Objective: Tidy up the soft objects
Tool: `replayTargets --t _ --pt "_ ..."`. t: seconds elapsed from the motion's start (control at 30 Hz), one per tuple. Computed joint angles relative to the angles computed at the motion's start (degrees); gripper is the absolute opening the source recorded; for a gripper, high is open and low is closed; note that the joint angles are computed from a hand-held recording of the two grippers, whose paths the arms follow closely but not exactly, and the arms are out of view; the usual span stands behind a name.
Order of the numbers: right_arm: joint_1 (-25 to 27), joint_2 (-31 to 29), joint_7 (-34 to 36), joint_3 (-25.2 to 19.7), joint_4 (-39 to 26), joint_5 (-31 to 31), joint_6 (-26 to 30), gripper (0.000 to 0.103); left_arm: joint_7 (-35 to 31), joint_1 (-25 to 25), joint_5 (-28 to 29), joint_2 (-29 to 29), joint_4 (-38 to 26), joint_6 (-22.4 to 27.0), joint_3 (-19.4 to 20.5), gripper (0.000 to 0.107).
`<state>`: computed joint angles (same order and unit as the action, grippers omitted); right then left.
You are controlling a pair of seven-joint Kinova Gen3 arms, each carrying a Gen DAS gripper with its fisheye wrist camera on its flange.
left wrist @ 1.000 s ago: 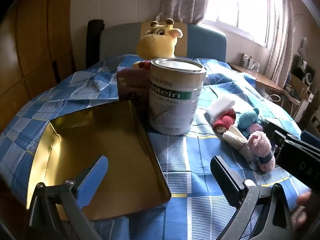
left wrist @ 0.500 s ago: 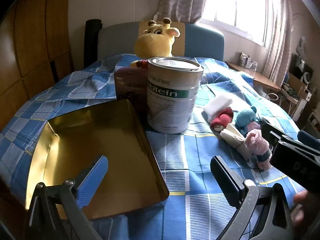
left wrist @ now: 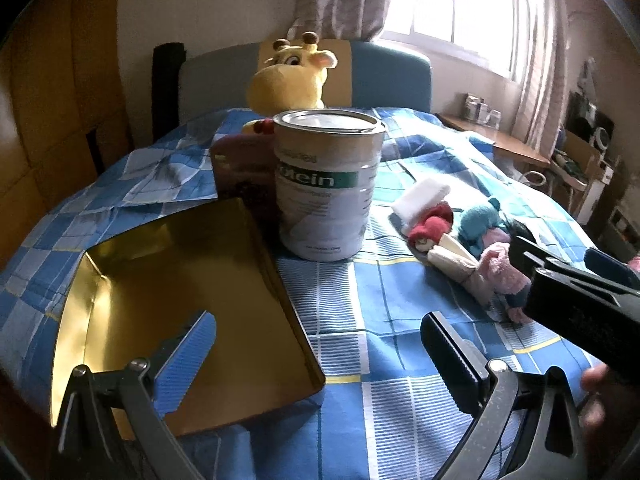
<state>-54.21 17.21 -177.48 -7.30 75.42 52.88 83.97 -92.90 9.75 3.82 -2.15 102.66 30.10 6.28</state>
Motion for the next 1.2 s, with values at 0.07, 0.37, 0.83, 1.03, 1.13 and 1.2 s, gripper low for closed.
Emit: replayTargets --t 0.07,0.37,0.83,1.03,1.13,1.2 --pt "0.10 -0.22 -0.36 0.02 0.45 -0.12 -0.02 0.103 -0.61 0.06 0.52 -0.13 -0.02 -0.02 -0.08 0.103" --pt "0.95 -1.42 -1.51 -0.16 1.55 0.13 0.97 0.103 -2.12 0.14 1.34 0.23 -0.63 0.95 -0.08 0.103" --pt "7.60 -7.95 -7.42 -2.12 8.23 -0.96 0.57 0.103 -5.07 0.62 2.35 0.87 -1.25 2.11 0.22 0.103" --pt "12.28 -12.05 -12.27 -3.33 14.21 -0.08 -4.28 0.103 -10.05 0.43 7.00 1.33 -1.78 3.13 -0.29 0.103" --pt "15.45 -14.56 -15.26 -4.06 18.19 0.22 -9.51 0.103 -10.54 0.31 7.69 1.72 -2.30 3.88 -0.17 0.103" --pt "17.33 -15.55 -17.32 -4.57 20.22 0.39 -11.85 0.103 -9.82 0.50 6.72 2.00 -2.56 4.04 0.14 0.103"
